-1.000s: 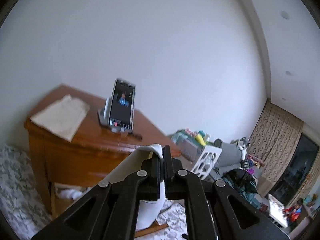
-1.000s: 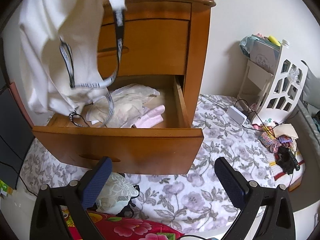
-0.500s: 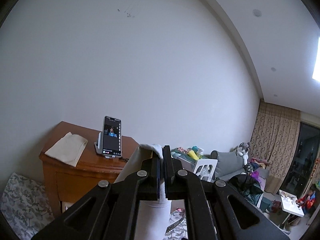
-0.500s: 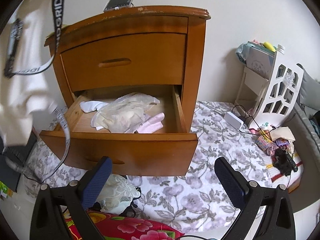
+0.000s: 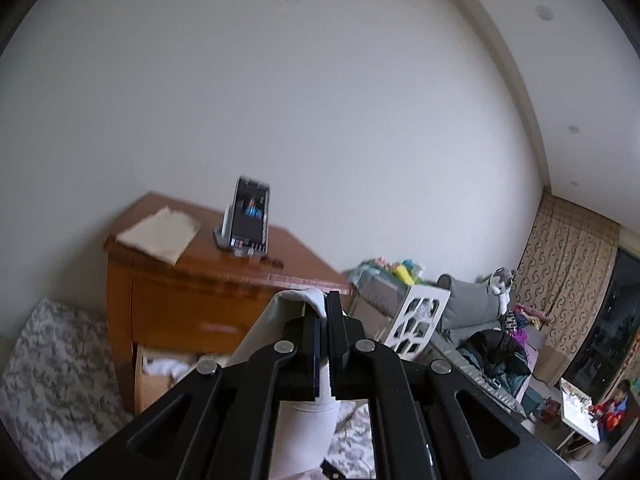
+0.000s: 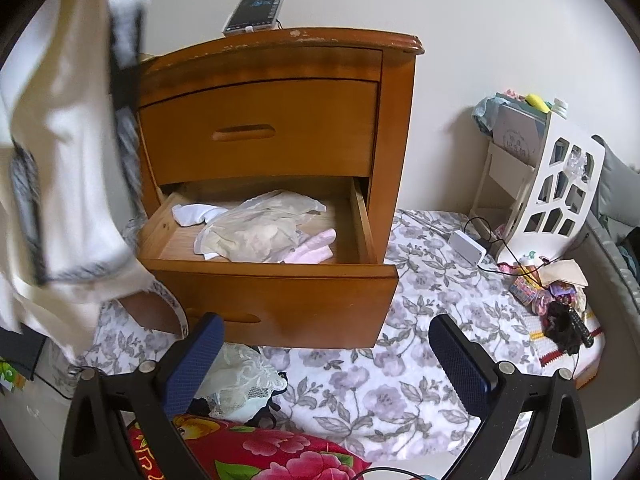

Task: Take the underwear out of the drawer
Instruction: 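Lower the white garment onto the bedsheet below the drawer and release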

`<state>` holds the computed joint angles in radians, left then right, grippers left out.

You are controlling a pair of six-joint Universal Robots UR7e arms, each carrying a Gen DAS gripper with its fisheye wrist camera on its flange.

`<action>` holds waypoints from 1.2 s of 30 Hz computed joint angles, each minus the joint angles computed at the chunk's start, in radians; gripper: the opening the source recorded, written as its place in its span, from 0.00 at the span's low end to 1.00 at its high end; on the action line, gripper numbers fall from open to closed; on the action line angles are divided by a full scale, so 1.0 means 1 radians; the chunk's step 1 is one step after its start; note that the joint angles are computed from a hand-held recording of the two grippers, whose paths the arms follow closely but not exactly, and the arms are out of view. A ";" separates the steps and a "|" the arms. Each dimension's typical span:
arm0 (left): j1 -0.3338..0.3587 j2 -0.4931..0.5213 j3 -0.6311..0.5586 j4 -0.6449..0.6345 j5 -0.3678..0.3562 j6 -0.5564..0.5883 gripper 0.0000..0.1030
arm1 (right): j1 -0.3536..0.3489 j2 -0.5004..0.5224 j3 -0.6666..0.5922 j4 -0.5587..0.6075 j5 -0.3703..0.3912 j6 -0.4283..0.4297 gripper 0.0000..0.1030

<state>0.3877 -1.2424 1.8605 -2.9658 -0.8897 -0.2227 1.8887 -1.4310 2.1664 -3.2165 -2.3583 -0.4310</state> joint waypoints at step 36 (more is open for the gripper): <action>0.219 0.151 -0.001 0.333 -0.238 -0.310 0.02 | -0.010 -0.004 0.011 0.027 -0.009 0.022 1.00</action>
<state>0.6070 -1.0912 1.8594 -2.6323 -1.1278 -0.5327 1.8783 -1.4346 2.1770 -3.1894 -2.3674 -0.4090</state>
